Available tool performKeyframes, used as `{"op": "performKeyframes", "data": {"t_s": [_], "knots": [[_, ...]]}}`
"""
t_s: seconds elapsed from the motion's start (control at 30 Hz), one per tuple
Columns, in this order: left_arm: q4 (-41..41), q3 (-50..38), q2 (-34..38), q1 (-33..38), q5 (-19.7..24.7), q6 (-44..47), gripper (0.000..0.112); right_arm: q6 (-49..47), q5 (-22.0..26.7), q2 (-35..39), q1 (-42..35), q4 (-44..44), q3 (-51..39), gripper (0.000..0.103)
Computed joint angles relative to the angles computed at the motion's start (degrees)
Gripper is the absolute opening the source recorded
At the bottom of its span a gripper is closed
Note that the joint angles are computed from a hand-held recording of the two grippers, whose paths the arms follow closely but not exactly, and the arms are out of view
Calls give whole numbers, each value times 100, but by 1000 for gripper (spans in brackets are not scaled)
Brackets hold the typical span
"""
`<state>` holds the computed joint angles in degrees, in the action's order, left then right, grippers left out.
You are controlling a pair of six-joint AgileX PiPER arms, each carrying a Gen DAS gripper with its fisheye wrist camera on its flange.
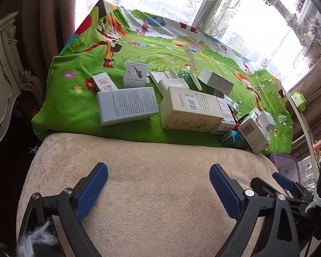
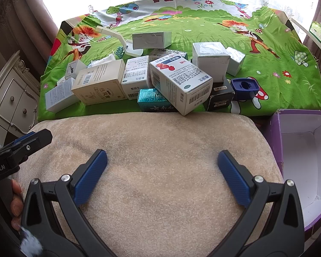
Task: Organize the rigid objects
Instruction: 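Grasp the pale blue box with left tool while right grasps red-print medicine box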
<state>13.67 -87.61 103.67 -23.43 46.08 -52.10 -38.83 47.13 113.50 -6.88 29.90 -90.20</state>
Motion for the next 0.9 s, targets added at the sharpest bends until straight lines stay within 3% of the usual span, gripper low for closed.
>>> {"op": "performKeyframes", "data": {"t_s": [0.33,0.47,0.73,0.9], "knots": [[-104,-818,471,615,571,-251,96,-87,-19,-42,-37,105,66,103],[-349,-1537,955,878,843,-141,96,-124,-107,-48,-29,173,115,103],[-284,-3156,1993,947,1806,-127,97,-112,-91,-13,-24,167,76,103],[-315,-3669,2378,928,2132,-150,97,-404,509,170,-227,411,-288,103]]}}
